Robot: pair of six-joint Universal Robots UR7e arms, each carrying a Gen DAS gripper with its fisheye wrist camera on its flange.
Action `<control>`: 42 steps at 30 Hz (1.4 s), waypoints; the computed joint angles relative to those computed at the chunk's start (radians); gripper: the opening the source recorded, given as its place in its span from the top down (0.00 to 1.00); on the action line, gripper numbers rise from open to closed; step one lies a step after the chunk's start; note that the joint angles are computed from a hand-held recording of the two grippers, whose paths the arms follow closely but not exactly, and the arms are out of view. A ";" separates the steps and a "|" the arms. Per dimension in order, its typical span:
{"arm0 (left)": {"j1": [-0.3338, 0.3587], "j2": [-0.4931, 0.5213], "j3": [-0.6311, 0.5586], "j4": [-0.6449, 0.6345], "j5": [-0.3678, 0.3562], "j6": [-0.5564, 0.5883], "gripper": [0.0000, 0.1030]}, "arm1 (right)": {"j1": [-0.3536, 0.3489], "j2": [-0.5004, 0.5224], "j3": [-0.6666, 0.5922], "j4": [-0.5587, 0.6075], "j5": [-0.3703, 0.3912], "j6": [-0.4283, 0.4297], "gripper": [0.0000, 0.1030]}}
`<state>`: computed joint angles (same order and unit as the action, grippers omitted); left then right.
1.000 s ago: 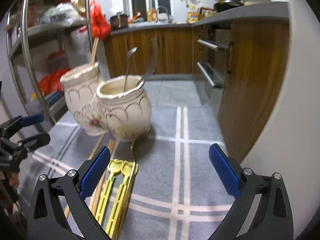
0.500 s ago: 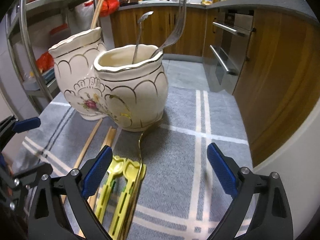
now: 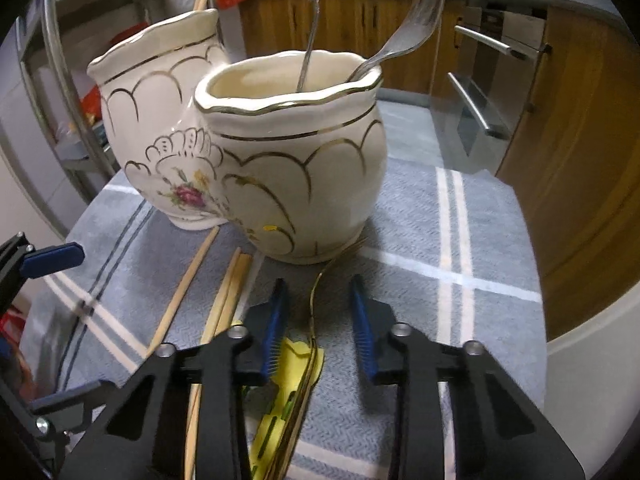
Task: Organize utensils
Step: 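Move both grippers down toward the remaining utensils on the mat, then close the left gripper on a wooden chopstick while the right gripper grasps the gold fork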
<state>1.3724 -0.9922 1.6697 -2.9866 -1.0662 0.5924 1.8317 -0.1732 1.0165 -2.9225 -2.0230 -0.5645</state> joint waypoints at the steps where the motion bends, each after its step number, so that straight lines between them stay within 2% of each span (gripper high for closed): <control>1: -0.001 0.001 0.001 0.001 0.002 0.001 0.05 | 0.001 0.000 0.002 -0.004 -0.002 -0.004 0.83; 4: -0.006 0.005 0.002 0.008 0.015 -0.002 0.05 | -0.001 -0.008 0.011 -0.004 0.010 0.000 0.90; 14: -0.038 0.031 0.018 0.004 0.107 -0.005 0.06 | -0.005 -0.076 0.132 -0.108 0.061 0.003 0.91; 16: -0.046 0.040 0.019 -0.004 0.138 0.002 0.11 | -0.006 -0.090 0.156 -0.132 0.069 0.004 0.91; 18: -0.047 0.042 0.013 0.026 0.149 -0.017 0.24 | -0.008 -0.098 0.169 -0.146 0.076 0.007 0.91; 22: -0.047 0.057 -0.006 0.043 0.158 -0.046 0.31 | -0.009 -0.116 0.198 -0.168 0.093 0.009 0.91; 23: -0.048 0.063 -0.014 0.042 0.164 -0.052 0.35 | -0.009 -0.118 0.200 -0.169 0.096 0.008 0.91; 26: -0.048 0.066 -0.039 0.086 0.157 -0.082 0.53 | -0.006 -0.122 0.207 -0.180 0.103 -0.001 0.91; 30: -0.046 0.050 -0.039 0.120 0.135 -0.092 0.82 | -0.006 -0.139 0.231 -0.206 0.125 -0.011 0.91; 32: -0.035 0.038 -0.038 0.135 0.112 -0.072 0.90 | -0.006 -0.146 0.246 -0.221 0.139 -0.014 0.91; 37: -0.004 -0.010 -0.035 0.189 0.032 -0.055 0.94 | 0.001 -0.163 0.288 -0.273 0.168 -0.033 0.93; 42: 0.016 -0.057 -0.009 0.161 -0.036 0.011 0.95 | 0.007 -0.179 0.323 -0.337 0.187 -0.037 0.93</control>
<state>1.3884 -1.0495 1.6608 -2.8254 -1.1025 0.6031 1.8389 -0.3525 1.3399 -3.2597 -1.8363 -0.6014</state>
